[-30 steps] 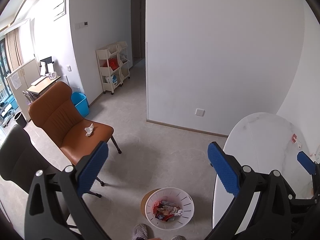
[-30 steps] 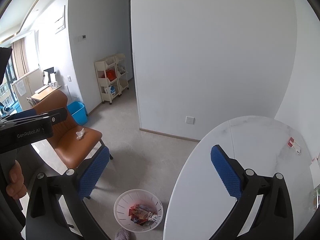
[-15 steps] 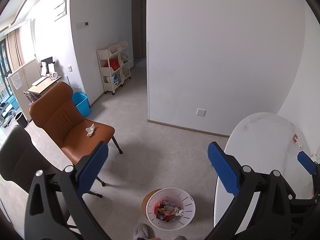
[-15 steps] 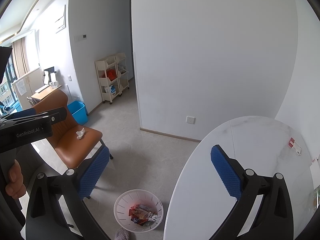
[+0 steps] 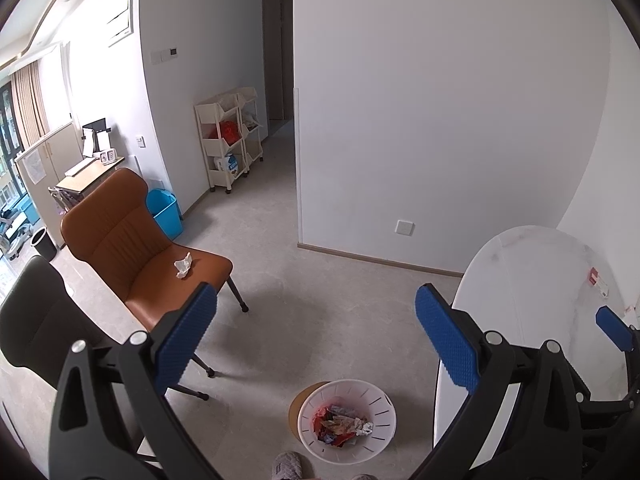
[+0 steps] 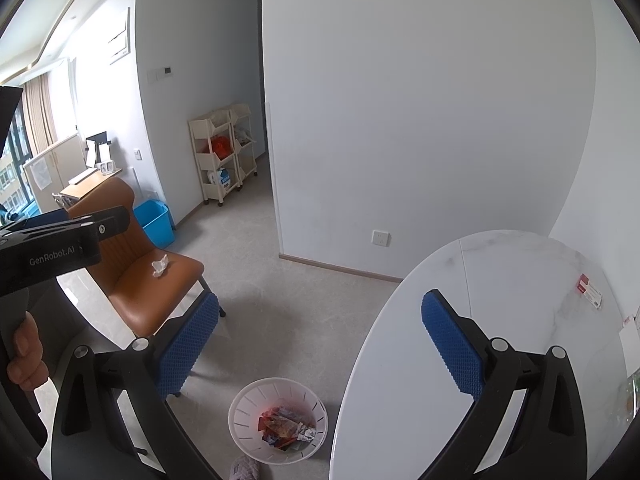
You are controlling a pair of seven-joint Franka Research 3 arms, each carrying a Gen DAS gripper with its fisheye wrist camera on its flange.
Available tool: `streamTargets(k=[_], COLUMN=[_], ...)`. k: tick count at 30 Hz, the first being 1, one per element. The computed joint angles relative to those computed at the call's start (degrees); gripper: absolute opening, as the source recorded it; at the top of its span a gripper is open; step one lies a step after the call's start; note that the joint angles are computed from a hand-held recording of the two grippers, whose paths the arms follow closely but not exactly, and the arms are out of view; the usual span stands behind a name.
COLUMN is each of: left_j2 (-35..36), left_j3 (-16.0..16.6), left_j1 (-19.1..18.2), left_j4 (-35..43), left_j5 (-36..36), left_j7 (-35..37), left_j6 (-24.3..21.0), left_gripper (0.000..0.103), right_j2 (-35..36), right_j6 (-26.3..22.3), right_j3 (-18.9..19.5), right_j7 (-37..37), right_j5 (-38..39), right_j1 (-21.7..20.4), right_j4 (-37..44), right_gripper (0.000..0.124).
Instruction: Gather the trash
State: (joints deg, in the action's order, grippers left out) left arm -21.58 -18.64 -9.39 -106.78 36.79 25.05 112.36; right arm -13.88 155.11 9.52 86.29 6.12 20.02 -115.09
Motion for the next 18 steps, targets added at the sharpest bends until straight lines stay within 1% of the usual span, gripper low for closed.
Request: streamTargets(k=[5, 7, 18], left_j2=[0.21, 0.38, 0.98], left_j3=[0.04, -0.21, 0.83], left_j1=[0.49, 0.74, 0.49], left_j4=[-0.46, -0.49, -0.59], left_j5=[1.20, 1.89, 0.46], left_j7=[-0.28, -0.67, -0.29], left_j6=[1.18, 0.54, 0.61], left_gripper=[0.095, 0.095, 0.095], right_j2=[0.16, 0.25, 0.39], right_j6=[-0.22, -0.28, -0.47], right_j3=[0.08, 0.20, 0.39], right_j7=[0.18, 0.39, 1.21], right_j5=[-0.22, -0.48, -1.33], right_j1=[0.01, 0.01, 0.08], right_j4=[0.22, 0.26, 0.34], right_gripper=[0.101, 0.101, 0.101])
